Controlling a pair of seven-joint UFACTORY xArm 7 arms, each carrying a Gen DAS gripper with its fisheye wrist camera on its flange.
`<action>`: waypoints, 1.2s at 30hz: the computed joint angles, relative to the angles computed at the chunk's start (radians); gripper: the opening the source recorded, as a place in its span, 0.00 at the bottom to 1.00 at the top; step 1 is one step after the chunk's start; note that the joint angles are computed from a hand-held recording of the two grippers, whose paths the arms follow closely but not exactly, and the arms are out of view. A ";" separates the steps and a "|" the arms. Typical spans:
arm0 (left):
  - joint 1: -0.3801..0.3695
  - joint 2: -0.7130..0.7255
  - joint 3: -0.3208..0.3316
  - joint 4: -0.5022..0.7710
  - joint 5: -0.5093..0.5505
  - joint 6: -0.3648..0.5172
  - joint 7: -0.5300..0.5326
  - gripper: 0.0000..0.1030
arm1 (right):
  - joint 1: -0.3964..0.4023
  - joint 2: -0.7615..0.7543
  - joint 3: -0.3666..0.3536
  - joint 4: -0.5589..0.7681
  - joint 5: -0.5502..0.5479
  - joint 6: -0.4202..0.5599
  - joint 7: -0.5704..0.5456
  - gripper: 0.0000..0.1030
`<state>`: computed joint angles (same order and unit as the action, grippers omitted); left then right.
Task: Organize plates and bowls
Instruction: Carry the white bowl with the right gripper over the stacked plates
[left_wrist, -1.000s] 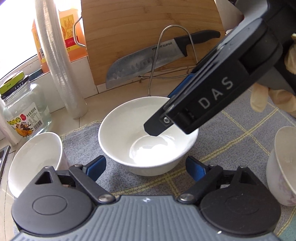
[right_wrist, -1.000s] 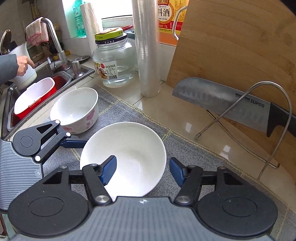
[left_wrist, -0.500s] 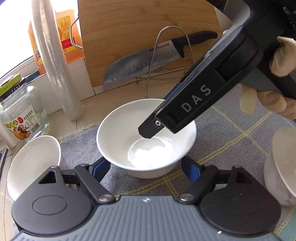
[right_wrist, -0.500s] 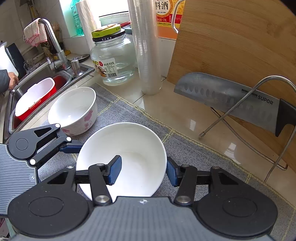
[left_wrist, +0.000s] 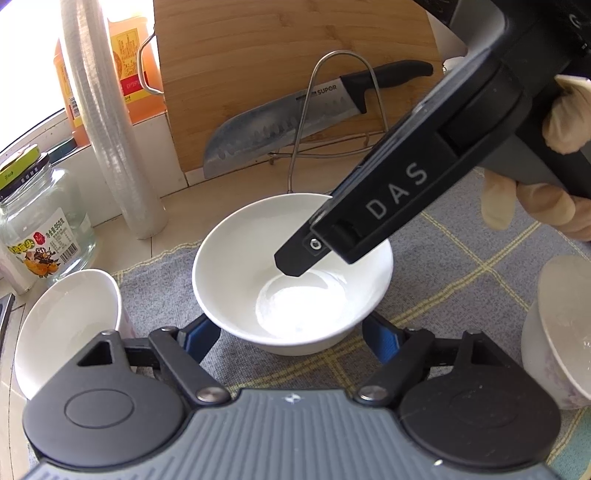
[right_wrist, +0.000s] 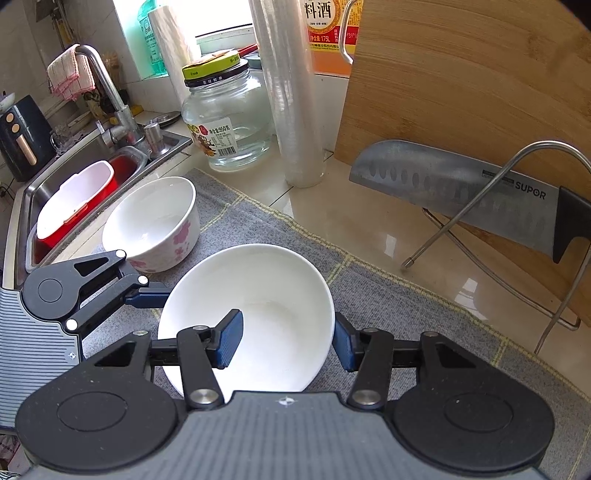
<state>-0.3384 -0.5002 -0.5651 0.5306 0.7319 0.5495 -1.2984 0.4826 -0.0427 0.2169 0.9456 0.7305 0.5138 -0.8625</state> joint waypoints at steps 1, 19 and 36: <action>-0.005 -0.003 0.003 0.001 -0.004 0.003 0.005 0.81 | 0.000 -0.006 -0.001 -0.003 0.003 0.003 -0.003 0.55; -0.101 -0.041 -0.017 0.089 -0.151 0.100 0.125 0.81 | 0.036 -0.262 -0.078 -0.172 0.028 0.044 -0.032 0.55; -0.157 0.037 -0.098 0.228 -0.150 0.153 0.122 0.81 | 0.071 -0.629 -0.189 -0.413 -0.100 0.069 0.083 0.57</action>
